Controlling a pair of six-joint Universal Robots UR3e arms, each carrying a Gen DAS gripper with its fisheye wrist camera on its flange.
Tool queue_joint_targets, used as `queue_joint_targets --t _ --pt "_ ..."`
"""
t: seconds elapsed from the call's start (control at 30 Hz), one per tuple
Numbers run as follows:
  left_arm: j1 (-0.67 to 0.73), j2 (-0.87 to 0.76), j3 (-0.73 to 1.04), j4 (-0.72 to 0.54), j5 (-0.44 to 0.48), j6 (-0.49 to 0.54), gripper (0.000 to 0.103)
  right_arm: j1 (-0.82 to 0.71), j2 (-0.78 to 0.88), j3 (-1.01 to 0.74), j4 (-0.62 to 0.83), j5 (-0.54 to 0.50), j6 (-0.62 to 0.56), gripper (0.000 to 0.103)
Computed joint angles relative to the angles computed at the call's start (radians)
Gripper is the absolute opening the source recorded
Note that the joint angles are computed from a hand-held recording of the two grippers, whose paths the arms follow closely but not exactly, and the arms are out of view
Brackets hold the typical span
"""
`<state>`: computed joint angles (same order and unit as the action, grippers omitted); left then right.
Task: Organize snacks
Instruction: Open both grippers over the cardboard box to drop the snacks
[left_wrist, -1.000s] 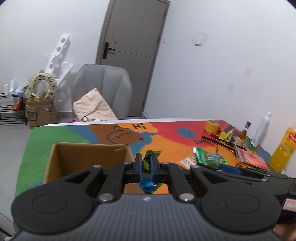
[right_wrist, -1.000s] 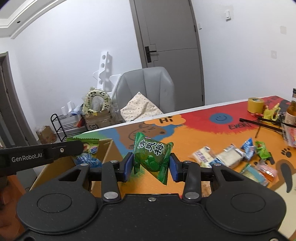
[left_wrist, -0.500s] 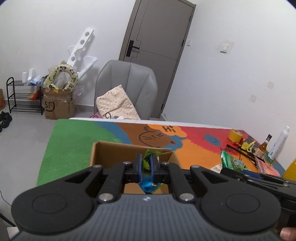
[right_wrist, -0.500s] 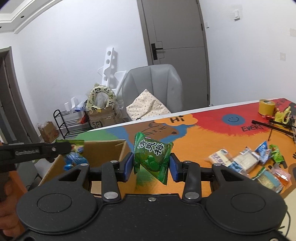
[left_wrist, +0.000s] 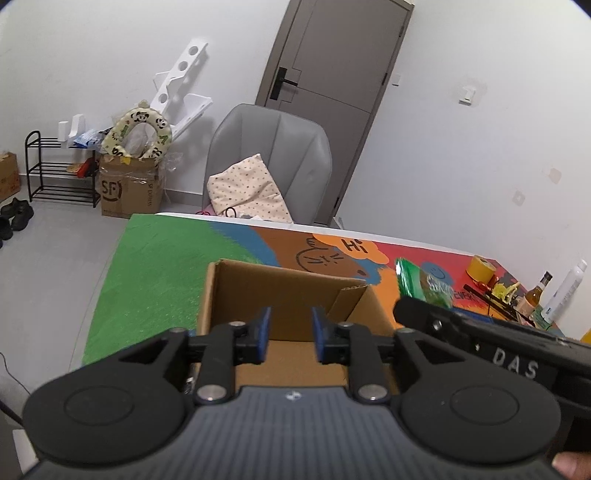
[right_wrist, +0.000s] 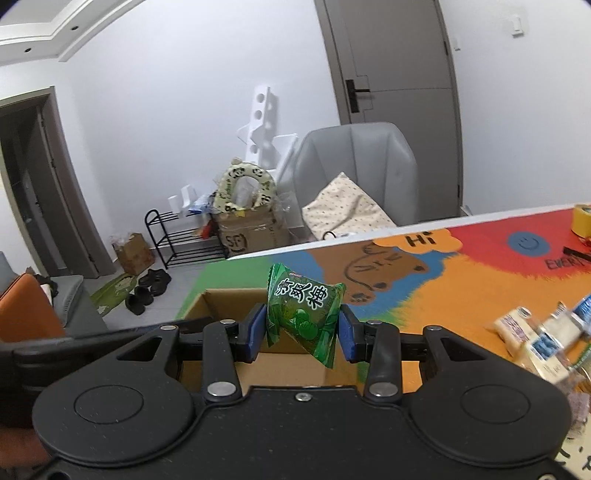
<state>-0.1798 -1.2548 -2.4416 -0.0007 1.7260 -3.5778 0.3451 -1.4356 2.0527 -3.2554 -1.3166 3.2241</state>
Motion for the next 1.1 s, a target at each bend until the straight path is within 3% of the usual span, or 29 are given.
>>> queue_joint_targets --t 0.07,0.17,0.3,0.53,0.77,1.1 --pt "-0.001 0.03 -0.016 -0.013 0.013 -0.006 0.039 -0.01 0.002 0.007 -0.025 0.036 0.011 0.039" --pt "-0.018 0.051 -0.02 -0.031 0.043 -0.019 0.046 -0.018 0.012 0.004 -0.048 0.076 0.022 0.04" --pt "-0.039 0.066 -0.023 -0.048 0.084 -0.034 0.057 -0.046 0.005 0.011 -0.039 0.128 0.028 0.05" --pt "-0.148 0.007 0.03 -0.067 0.218 -0.081 0.085 -0.094 -0.063 0.088 -0.045 0.129 0.044 0.063" --pt "-0.255 -0.089 0.081 -0.031 0.291 -0.086 0.093 -0.189 -0.191 0.219 -0.031 0.143 0.02 0.08" --pt "-0.359 -0.179 0.142 0.016 0.335 -0.182 0.099 -0.406 -0.443 0.417 0.112 0.241 -0.092 0.093"
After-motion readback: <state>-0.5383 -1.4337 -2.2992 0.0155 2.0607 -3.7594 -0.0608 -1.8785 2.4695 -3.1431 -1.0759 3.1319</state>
